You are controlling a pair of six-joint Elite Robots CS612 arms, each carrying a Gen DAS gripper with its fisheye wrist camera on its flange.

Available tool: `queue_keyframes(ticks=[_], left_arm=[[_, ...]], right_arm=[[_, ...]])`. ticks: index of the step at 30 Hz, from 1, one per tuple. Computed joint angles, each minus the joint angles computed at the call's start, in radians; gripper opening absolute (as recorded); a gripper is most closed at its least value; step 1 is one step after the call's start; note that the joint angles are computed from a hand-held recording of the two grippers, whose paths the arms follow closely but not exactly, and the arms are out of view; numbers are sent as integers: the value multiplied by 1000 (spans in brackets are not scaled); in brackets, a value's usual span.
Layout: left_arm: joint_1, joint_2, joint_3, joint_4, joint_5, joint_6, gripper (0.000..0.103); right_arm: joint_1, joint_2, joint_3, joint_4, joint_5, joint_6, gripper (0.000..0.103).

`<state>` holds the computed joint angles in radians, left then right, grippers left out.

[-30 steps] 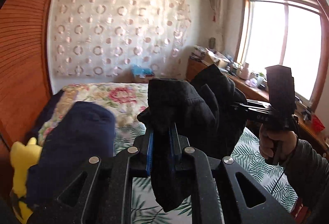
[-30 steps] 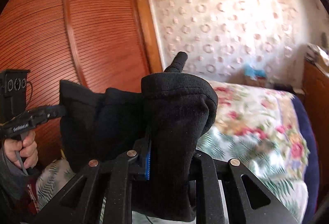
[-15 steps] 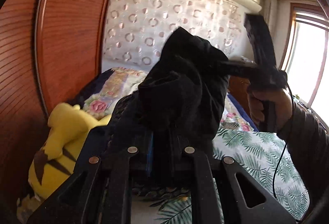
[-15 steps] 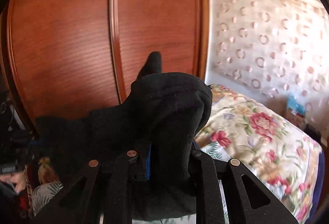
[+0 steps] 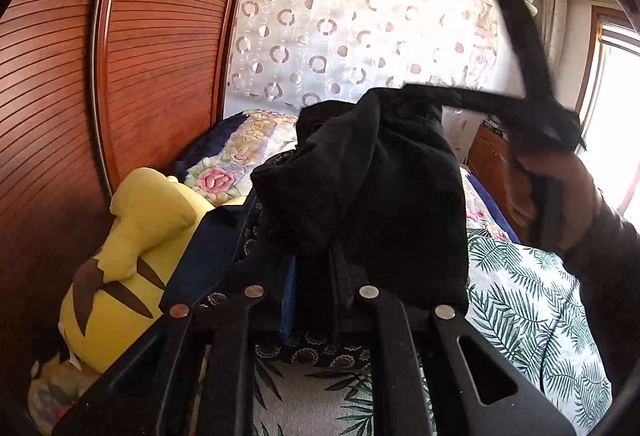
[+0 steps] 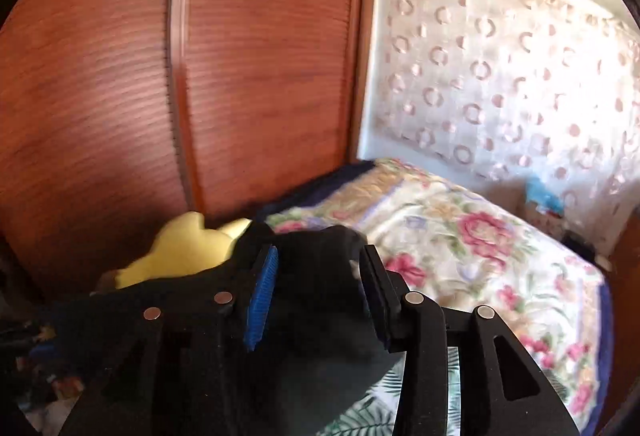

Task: Fold small clothes
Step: 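Carry the shirt to the clothes stack and lower it on top, then open both grippers and withdraw from the stack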

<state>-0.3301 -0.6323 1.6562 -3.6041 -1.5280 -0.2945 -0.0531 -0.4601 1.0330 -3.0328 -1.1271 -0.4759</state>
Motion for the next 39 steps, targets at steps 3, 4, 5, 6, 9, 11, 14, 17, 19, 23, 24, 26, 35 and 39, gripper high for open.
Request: queue_keyframes(ticks=[3,4,5,6,9,11,14,17,19,23,24,26,35,39], left_arm=[[-3,-8,8,3,13,18,22],[0,-3,1,2,13,22,32],[-2,-7,7,-11,18,26,44],[-2,-9,12,-23,25,33,48],[-5,-20,22,-38,46,59,67],[-8,-30,34,-55,46,62,83],[-17,-42,43,-49,79,90,83],[-22,-49,50,-55,85,109,83],[-27,-52,53,-62,92,119,83],[-35,-58,63,-70,81,130,83],[-38,-60,66,-74,80,132,83],[-45,-64,73,-76,85,133,83],[-84,-80,108,-109,50,166,83],[-102,-85,121,-119,36,175,83]], right_arm=[[-22,-25,73,-13,96,-43,44],[-32,-25,84,-11,117,-56,44],[-37,-18,82,-7,122,-63,44],[-36,-12,80,-3,112,-76,46],[-32,34,-3,64,82,-93,52],[-17,65,-68,97,36,-97,55],[2,74,-110,134,-4,-71,57],[9,41,-82,133,4,-14,57],[6,23,-47,92,10,12,58],[-4,-31,76,-22,11,35,64],[-7,-48,111,-51,11,39,68],[-14,-76,178,-108,14,48,69],[-58,-200,489,-355,-31,139,77],[-70,-247,602,-443,-79,175,78]])
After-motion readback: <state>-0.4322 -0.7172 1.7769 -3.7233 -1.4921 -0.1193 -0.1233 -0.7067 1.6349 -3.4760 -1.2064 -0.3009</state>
